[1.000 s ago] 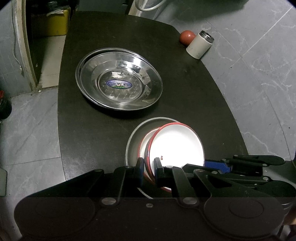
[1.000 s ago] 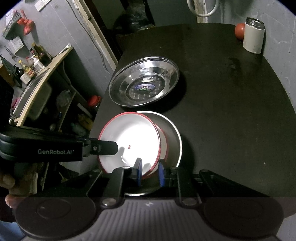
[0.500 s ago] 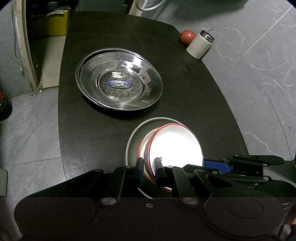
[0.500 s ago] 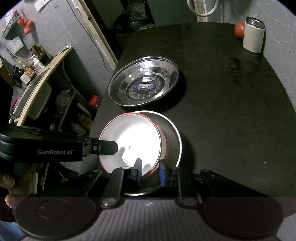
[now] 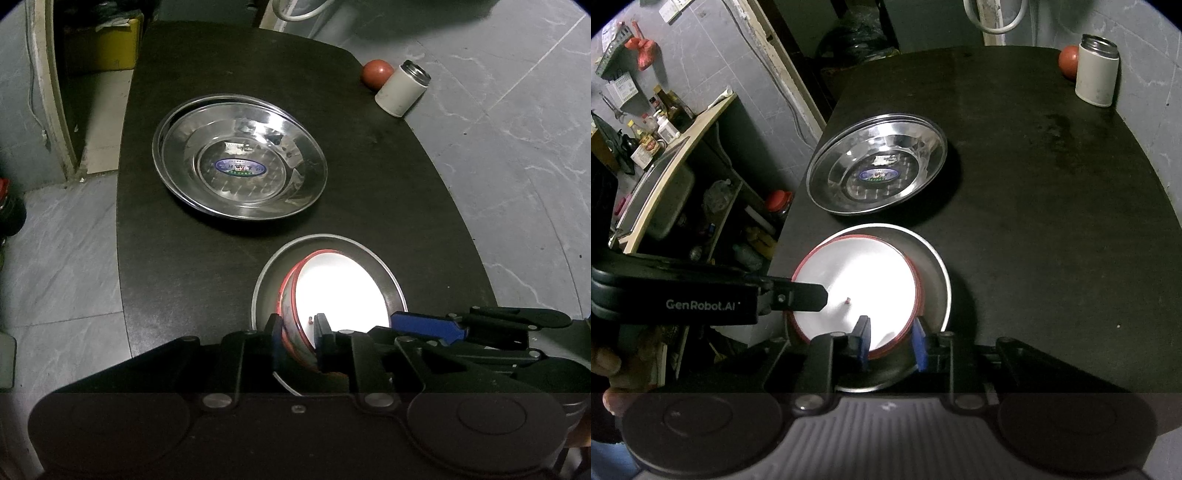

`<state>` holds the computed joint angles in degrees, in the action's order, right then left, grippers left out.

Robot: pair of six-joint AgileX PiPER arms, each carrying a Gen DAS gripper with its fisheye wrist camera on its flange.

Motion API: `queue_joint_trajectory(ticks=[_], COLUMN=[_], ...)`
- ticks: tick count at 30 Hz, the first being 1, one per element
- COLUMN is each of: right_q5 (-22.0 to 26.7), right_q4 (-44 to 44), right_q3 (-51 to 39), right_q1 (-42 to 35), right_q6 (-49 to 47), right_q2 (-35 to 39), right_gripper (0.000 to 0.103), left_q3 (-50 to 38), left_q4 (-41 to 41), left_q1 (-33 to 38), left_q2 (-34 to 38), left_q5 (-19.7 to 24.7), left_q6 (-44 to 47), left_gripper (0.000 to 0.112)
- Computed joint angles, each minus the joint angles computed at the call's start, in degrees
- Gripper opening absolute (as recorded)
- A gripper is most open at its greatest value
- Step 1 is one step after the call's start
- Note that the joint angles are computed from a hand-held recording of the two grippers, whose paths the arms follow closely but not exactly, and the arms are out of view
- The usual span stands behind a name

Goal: Organize plates and bowls
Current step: 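Lower the white bowl into the other white bowl with both grippers, then open both grippers and pull them back from the bowl rims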

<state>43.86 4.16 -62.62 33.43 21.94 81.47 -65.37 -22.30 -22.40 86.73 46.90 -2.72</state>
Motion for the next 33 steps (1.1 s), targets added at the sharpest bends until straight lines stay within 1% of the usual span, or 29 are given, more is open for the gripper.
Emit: queue_joint_trajectory(ticks=[9,14,18,22,23,26,29,33], right_q5=[-0.24,-0.40,-0.74,-1.02,-1.13,-1.57,-2.03,-2.40], right_q4=[0.10,-0.11,-0.05,-0.45,-0.66,-1.30,-1.60,-2.87], right_q3=[0.18,0.26,0.65,1.09,1.25,1.67,2.13,2.67], right_q1=[0.00,0.27,0.13,0.33,0.44,0.72,0.75,1.14], right_q6=[-0.06,0.24,0.07,0.69,0.96,1.74,2.13,3.89], right_q2=[-0.32,-0.58,-1.04,-1.71,-1.95,-2.66,-3.20,-4.10], right_gripper=[0.031,0.033,0.033,0.033,0.033,0.036,0.041,0.050], left_q3=[0.06,0.28,0.60,0.96,1.09,1.38,1.62,1.81], left_q4=[0.49,1.64,2.91,3.62,3.91,4.74,5.85,7.93], left_q1=[-0.21,-1.02,-1.50,-1.75,-1.87,-2.10,-2.58,-3.31], left_q2=[-0.22,-0.83,-1.59,-2.34,-2.60,-3.23,-3.89,-4.85], left_q5=[-0.36,-0.70,-1.06,-1.43,-1.58,-1.91,-2.14,-2.68], left_q6=[-0.30,-1.89,-3.26,-4.10,-4.41,-5.15,-6.15,-7.73], left_gripper=[0.019,0.020,0.028,0.030,0.032,0.037,0.039,0.047])
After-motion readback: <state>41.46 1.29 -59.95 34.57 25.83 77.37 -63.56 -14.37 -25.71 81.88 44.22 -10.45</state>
